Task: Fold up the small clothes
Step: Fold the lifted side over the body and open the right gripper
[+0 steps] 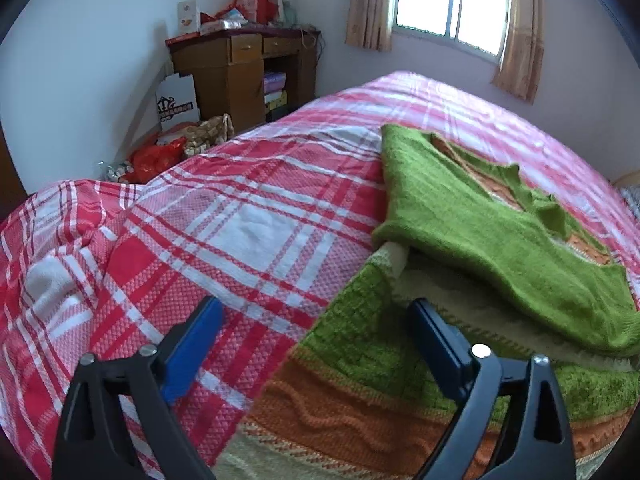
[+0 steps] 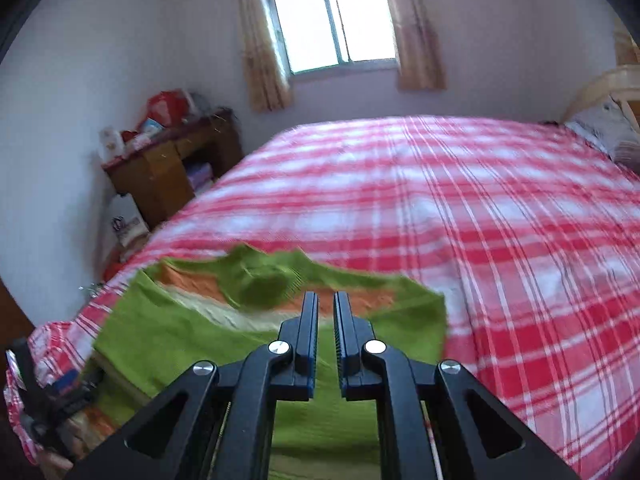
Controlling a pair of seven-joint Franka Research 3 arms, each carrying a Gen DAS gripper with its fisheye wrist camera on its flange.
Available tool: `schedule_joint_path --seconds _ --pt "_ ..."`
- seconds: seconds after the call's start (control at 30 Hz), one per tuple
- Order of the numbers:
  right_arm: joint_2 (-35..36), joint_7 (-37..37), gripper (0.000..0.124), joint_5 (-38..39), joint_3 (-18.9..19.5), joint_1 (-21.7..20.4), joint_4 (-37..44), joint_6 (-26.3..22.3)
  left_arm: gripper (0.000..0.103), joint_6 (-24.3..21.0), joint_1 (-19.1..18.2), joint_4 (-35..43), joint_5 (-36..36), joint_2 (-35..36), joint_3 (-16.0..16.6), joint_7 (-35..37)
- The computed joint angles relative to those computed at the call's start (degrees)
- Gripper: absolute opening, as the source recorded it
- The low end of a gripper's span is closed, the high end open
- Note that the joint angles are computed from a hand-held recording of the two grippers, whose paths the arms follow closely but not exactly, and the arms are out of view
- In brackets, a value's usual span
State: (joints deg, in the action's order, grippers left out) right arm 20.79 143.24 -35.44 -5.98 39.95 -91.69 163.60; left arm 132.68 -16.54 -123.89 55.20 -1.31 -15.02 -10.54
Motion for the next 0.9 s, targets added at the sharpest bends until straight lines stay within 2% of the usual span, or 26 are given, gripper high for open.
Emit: schedule_joint_path --seconds 0.13,0.23,0.3,0.33,0.43,0.5,0.6,0.67,0.7,0.8,0.83,0.9 --pt "-2.82 3.18 0.008 1.38 0.05 -0.88 -5.47 0.87 0.099 -1.43 0.36 2.67 -2.96 1.60 0.61 2.27" --pt "-5.28 7.40 0.008 -0.87 -0.39 -0.97 -9.14 1.71 0.102 -4.98 -0.07 5.38 -3.94 3.64 0.73 4.30" --pt "-6.00 2.40 0.008 4.03 3.45 -4.13 -11.09 4.29 0.103 -5.06 -0.28 5.03 -4.81 3.24 0.96 3.72" --pt "-5.92 -2.49 0.008 7.98 6.11 -6.01 -11.68 5.20 0.103 -4.72 -0.38 4.36 -5.21 2.61 0.93 3.79" --pt "-4.77 -14.19 0.008 16.32 10.60 -8.13 -11.18 3.75 0.102 -6.34 -1.15 2.28 -4.64 0.23 0.01 3.78" --pt "-3.60 -16.88 0.008 18.16 10.32 -7.10 -10.18 1.37 0.102 -6.82 -1.64 0.31 -2.38 -2.29 -0.87 2.17" --pt "-1.28 -18.00 0.008 21.17 7.66 -4.34 -8.68 -2.92 0.102 -7.96 -1.69 0.39 1.81 -4.26 -2.22 0.34" --pt "-2.29 -14.57 0.008 19.13 6.40 -3.51 -10.62 -0.29 0.102 -8.20 -1.52 2.25 3.32 -3.37 -2.44 1.76" --pt "-2.88 -13.10 0.008 18.51 5.48 -2.67 -10.88 -1.00 0.102 -8.83 -1.45 3.87 3.96 -2.19 -2.43 3.09" --pt "-5.96 -1.21 0.008 7.25 0.05 1.94 -12.95 -3.28 0.102 -10.73 -1.72 7.91 4.39 1.81 -1.78 5.85" --pt "-7.29 1.94 0.008 4.43 -0.52 2.33 -14.13 -3.31 0.102 -10.27 -1.80 8.34 4.03 2.48 -1.33 6.56" --pt "-8.89 3.77 0.008 4.00 0.68 0.99 -15.76 -1.81 0.102 -9.54 -2.05 9.39 3.59 4.18 -0.58 7.12"
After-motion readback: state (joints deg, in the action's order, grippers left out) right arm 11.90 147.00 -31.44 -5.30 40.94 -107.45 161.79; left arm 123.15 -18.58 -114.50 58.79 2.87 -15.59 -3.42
